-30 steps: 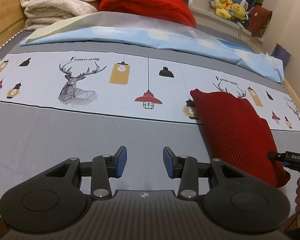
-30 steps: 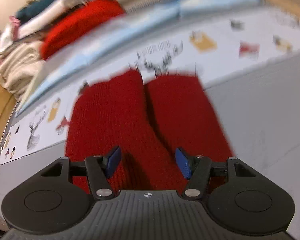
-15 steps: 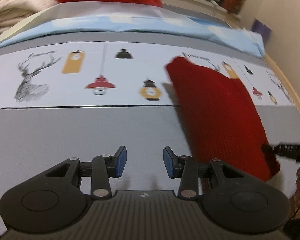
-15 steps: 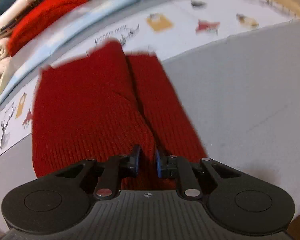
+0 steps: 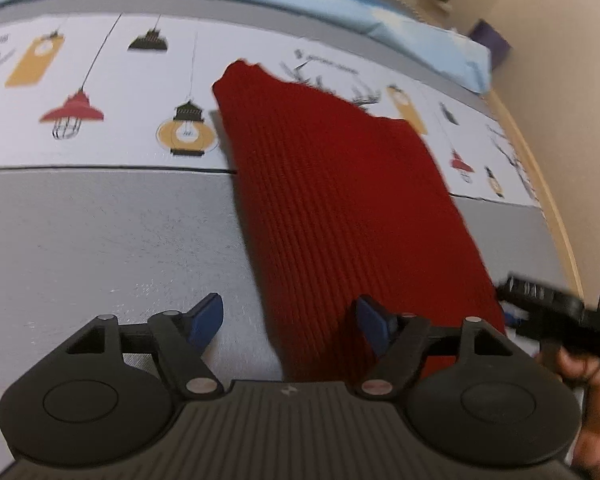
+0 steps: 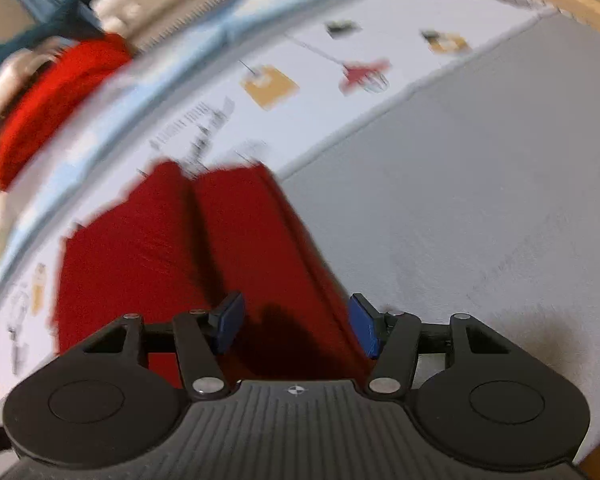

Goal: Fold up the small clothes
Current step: 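Fold the lifted side over the sweater with the right gripper while the left gripper holds the sweater, then press the folded sweater edges flat with both grippers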

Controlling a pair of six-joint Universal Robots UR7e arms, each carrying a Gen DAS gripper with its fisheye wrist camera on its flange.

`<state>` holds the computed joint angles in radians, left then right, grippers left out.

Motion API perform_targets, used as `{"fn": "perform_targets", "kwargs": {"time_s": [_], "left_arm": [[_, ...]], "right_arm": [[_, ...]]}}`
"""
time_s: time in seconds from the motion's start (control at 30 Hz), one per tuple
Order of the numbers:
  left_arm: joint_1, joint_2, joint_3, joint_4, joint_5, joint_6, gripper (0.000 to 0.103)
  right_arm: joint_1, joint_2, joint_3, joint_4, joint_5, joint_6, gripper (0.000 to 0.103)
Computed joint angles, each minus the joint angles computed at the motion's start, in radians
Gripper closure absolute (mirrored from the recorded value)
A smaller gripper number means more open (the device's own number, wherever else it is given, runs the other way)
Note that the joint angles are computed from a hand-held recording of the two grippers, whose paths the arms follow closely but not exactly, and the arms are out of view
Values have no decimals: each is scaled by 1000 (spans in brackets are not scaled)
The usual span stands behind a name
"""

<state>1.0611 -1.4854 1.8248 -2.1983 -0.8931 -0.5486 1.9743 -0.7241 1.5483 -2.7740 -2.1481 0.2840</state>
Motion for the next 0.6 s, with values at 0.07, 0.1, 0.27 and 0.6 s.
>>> {"fn": "perform_targets", "kwargs": {"time_s": [0.07, 0.1, 0.27, 0.6], "left_arm": [[29, 10, 10, -85, -38, -1, 17], [50, 14, 14, -128, -74, -6, 16], [134, 46, 16, -277, -242, -68, 16], [150, 69, 12, -339, -277, -64, 43]], "right_arm": [[-14, 9, -24, 81, -8, 56, 43], [-22, 10, -28, 104, 3, 82, 43], [-37, 22, -43, 116, 42, 117, 41], [-15, 38, -41, 57, 55, 14, 79]]}}
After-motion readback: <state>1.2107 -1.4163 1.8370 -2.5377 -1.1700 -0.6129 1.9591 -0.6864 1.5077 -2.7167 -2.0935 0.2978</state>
